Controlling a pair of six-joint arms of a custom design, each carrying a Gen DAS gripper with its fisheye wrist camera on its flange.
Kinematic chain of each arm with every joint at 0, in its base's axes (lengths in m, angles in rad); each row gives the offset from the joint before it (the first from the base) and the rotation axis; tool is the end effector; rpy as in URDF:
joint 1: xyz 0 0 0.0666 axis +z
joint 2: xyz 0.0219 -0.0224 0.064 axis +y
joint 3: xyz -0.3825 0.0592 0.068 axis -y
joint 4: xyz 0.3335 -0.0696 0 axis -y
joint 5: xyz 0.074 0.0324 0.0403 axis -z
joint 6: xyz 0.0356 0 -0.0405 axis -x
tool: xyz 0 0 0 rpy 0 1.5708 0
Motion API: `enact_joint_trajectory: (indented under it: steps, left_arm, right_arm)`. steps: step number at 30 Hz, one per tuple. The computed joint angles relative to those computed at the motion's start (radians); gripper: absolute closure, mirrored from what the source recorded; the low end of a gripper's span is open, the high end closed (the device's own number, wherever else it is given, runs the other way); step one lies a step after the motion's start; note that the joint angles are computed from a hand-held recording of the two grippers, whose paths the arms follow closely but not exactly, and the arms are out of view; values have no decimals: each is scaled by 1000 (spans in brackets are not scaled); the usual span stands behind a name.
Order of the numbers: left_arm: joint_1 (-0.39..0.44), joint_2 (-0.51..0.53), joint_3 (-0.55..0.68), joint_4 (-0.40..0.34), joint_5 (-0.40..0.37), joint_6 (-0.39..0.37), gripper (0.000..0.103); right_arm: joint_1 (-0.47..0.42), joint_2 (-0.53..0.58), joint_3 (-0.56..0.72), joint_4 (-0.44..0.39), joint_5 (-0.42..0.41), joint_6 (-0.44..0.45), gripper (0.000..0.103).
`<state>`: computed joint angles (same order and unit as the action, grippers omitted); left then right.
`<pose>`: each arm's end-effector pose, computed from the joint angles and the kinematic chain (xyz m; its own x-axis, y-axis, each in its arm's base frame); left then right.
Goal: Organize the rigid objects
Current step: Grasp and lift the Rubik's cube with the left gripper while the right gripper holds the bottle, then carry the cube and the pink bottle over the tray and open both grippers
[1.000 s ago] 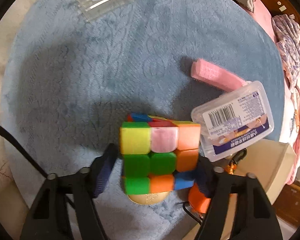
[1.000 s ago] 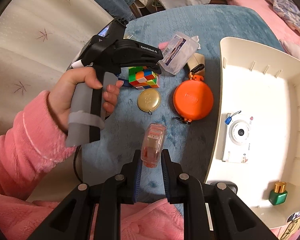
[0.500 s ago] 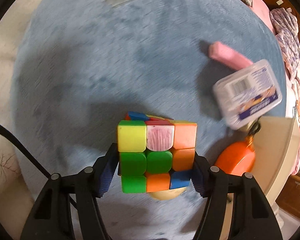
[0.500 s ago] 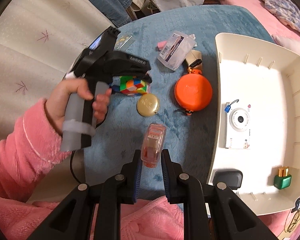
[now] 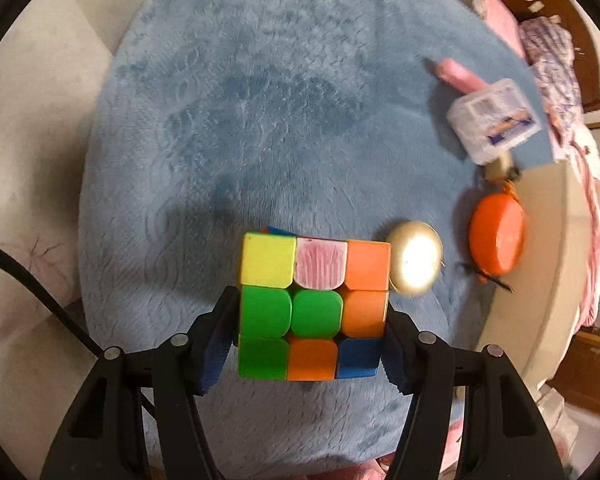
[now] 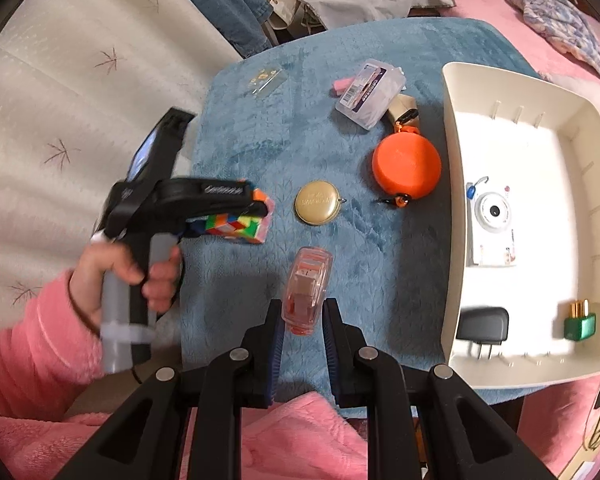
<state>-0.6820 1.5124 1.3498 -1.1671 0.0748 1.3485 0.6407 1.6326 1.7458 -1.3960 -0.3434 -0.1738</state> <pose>0.3261 -0.2687 0.3560 -0.7928 -0.6092 0.0181 -0.5937 0.7652 -0.2489 0.3740 0.2933 0.4427 -0.8677 -0.4439 -0.2239 -0.4970 0.7863 0.3671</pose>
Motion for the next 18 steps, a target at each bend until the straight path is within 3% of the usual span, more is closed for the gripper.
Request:
enact_joint_trajectory:
  steps: [7,11,14,18]
  left_arm:
    - [-102,-98,-32,104,-127,-31,37]
    - [-109,-129,-25,155,-159,-43,37]
    - [-110,-87,46,150,-183,-63,37]
    - [-158,-36,150,80,-244,-44,37]
  right_arm:
    - [-17,-61,-68,44,55,-48,84]
    - [-46,-79,-84,38,58,-30,84]
    - [-79,-84,-81,18,41,20,84]
    - [-133,-73,-51,-34,-6,114,84]
